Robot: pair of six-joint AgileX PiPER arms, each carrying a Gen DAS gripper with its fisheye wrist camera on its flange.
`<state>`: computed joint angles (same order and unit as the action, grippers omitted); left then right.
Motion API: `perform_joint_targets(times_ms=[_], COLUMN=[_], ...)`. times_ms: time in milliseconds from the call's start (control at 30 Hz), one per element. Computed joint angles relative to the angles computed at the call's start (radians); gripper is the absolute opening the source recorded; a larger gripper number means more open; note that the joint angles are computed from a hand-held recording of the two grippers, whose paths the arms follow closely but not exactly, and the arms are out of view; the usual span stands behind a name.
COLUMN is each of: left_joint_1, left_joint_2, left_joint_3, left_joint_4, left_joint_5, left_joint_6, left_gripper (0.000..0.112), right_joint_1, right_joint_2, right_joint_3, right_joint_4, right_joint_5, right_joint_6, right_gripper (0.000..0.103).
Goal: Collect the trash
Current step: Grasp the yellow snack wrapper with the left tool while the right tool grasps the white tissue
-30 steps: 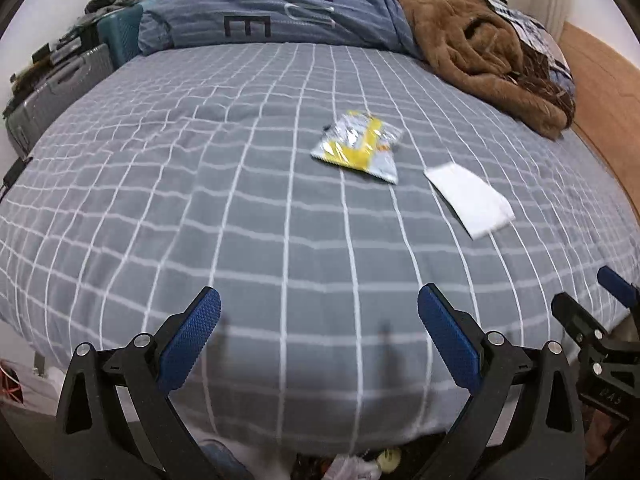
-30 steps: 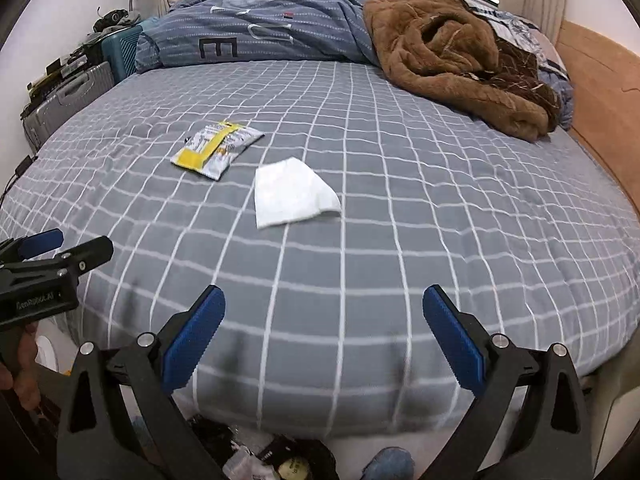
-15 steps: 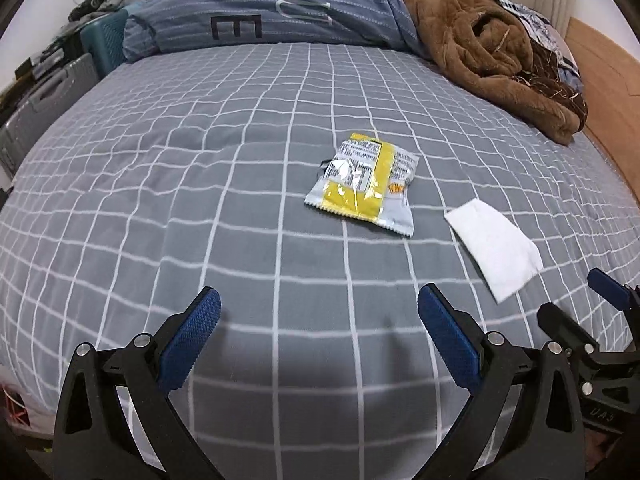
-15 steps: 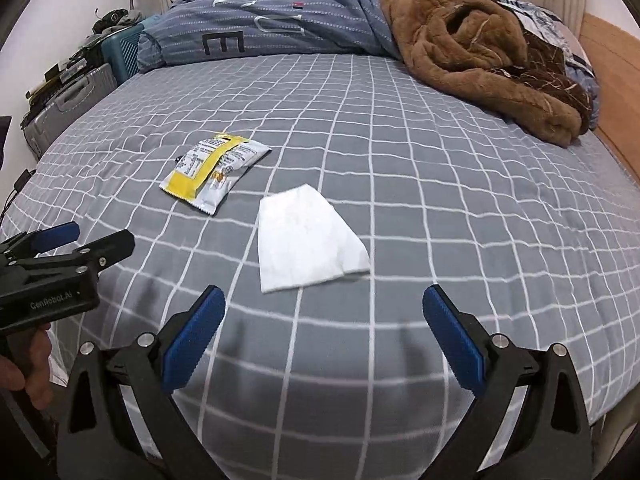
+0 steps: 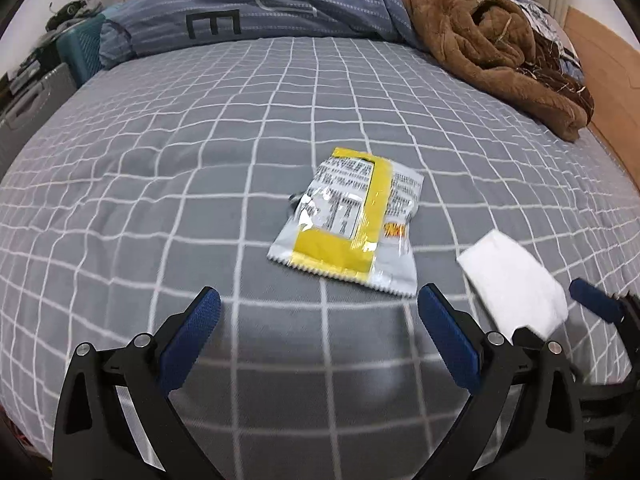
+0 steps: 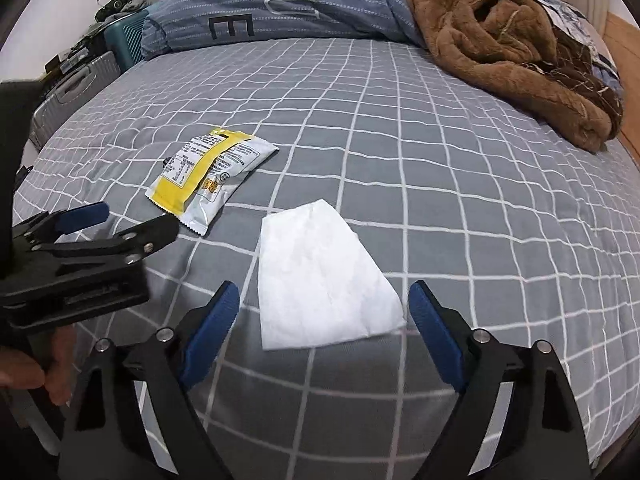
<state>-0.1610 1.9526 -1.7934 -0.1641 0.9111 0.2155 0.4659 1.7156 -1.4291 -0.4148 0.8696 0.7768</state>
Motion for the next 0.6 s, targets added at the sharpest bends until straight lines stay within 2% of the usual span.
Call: perform_joint_targets(times_ms=[200,433,600], left_joint_1=[-0.025,-0.039,-0.048], left_joint_2=[0.085,0.181,0.236], left_joint_3=[-0.124,-0.268,-0.346], left_joint_4=[0.015,0.021,0.034], left_joint_5=[0.037,0.096,0.141], left_joint_6=[-0.019,-0.044,-0.048], left_gripper=[0.097,0.096,0.081], right_joint_1=[-0.04,-0.069,-0.085], right_joint_2=[0.043,0.059,0.058], right_joint_3=[-0.034,-0.04,-0.037], right_joint_4=[0.088,0.155,0.188], right_joint_5=[-0.013,-0.037,-0.048], right_joint_6=[-0.089,-0.158,-0.191], right_gripper=[0.069,0.047,0.026])
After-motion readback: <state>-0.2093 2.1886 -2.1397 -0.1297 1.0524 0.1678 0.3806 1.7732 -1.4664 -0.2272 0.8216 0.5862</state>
